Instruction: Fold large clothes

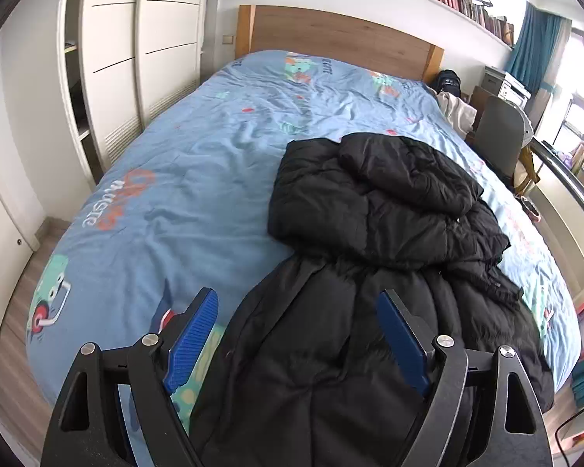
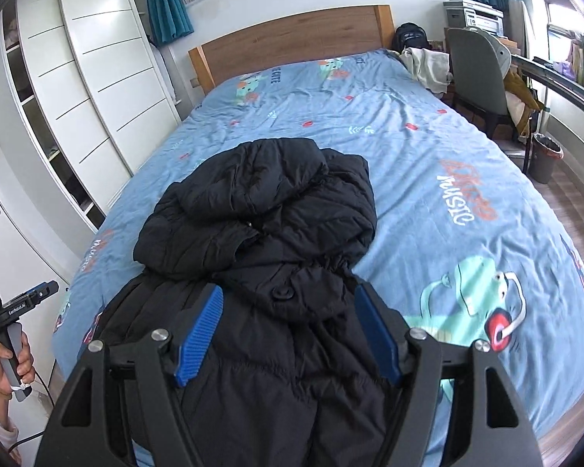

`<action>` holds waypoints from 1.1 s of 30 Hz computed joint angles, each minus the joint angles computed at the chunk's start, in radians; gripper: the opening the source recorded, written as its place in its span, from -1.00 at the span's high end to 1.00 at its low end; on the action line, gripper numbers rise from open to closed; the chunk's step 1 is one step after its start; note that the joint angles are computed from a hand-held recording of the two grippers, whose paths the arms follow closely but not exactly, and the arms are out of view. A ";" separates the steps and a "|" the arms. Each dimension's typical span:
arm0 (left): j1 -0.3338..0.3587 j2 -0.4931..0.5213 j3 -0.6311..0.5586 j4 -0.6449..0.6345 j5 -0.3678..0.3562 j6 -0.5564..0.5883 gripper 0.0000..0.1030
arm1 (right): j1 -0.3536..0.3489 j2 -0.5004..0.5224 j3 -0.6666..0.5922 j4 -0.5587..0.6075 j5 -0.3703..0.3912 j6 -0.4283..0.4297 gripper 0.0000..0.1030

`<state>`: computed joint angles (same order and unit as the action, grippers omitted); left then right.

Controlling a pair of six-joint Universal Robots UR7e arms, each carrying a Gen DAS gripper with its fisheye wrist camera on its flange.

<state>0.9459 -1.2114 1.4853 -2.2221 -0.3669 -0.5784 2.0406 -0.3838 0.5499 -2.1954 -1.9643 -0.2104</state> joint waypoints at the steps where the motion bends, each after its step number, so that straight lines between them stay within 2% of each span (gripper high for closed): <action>1: -0.005 -0.016 0.025 0.006 0.001 -0.019 -0.61 | -0.001 -0.022 0.041 -0.019 0.001 0.003 -0.34; 6: -0.020 -0.073 0.114 0.011 -0.012 -0.098 -0.66 | -0.004 -0.123 0.228 -0.107 0.005 0.019 -0.35; 9: -0.028 -0.109 0.171 0.012 -0.020 -0.138 -0.67 | -0.009 -0.165 0.308 -0.151 0.012 0.028 -0.50; 15: -0.036 -0.173 0.258 0.064 -0.021 -0.253 -0.67 | -0.023 -0.234 0.439 -0.215 0.020 0.047 -0.51; 20: -0.024 -0.221 0.314 0.127 -0.032 -0.364 -0.67 | -0.035 -0.260 0.491 -0.234 0.017 0.057 -0.52; 23: -0.016 -0.246 0.350 0.120 -0.045 -0.410 -0.67 | -0.044 -0.271 0.515 -0.242 0.020 0.066 -0.52; 33: 0.017 -0.287 0.404 0.112 -0.083 -0.442 -0.68 | -0.078 -0.302 0.585 -0.288 0.003 0.080 -0.57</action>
